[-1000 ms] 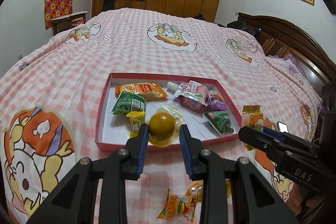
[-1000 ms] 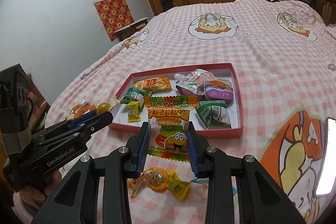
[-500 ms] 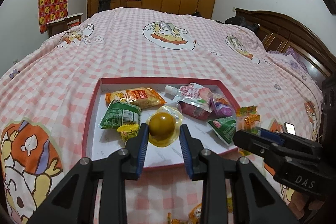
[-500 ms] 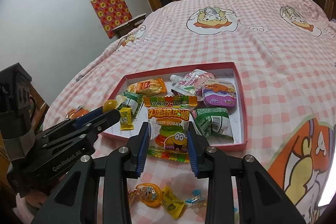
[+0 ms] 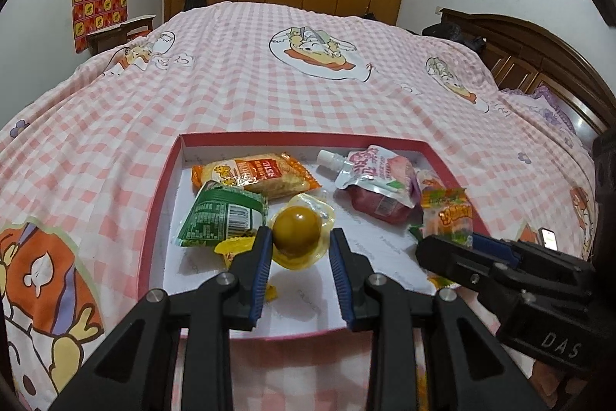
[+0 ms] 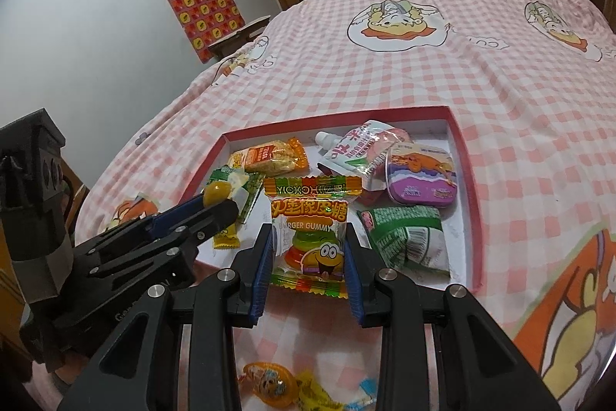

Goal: Organize snacks
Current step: 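Carry the round candy and gummy packet into the box and open both tools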

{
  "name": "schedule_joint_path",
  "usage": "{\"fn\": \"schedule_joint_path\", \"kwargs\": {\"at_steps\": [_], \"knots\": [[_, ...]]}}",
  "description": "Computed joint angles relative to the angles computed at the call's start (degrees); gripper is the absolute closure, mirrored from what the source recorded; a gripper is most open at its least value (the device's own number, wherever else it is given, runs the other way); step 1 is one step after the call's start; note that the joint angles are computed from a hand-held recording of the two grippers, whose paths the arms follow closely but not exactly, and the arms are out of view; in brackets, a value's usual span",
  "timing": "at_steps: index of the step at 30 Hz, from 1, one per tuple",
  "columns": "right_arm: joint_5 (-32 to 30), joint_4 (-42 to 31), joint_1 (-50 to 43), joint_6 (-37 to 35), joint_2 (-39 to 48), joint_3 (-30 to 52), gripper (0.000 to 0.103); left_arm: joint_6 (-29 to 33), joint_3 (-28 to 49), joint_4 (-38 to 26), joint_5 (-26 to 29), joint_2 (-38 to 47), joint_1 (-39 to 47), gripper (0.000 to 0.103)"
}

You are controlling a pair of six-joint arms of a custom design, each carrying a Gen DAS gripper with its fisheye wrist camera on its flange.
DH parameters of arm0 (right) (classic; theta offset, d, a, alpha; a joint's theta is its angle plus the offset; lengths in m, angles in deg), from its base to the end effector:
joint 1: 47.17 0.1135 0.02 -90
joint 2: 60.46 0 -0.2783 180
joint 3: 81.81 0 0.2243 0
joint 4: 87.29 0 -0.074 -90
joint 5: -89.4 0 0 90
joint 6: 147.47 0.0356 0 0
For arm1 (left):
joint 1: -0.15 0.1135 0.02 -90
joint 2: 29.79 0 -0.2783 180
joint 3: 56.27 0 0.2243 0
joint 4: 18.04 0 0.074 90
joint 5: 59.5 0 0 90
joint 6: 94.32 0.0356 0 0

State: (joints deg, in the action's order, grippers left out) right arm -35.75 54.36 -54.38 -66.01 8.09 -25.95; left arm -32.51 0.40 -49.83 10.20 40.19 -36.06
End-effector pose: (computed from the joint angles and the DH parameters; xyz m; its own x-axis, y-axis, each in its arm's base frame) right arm 0.2029 -0.0050 0.2431 -0.7248 -0.0307 -0.6883 -0.3682 0.8616 0.3493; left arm 0.1838 -0.1193 0.2473 -0.6721 -0.0570 -0.7382 0.0442 0.9922 -0.1169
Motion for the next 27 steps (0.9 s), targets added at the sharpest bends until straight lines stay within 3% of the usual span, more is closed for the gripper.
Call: {"fn": "schedule_joint_path", "kwargs": {"at_steps": [15,27], "knots": [[3.1,9.8,5.5,3.3,9.1,-0.1,0.069,2.1,-2.7,6.9,2.8,5.8,4.6,0.072],[4.3,14.2,6.2,4.3,11.8,-1.1,0.069,2.4,-4.0,8.9,3.9,6.5,6.6,0.072]]}}
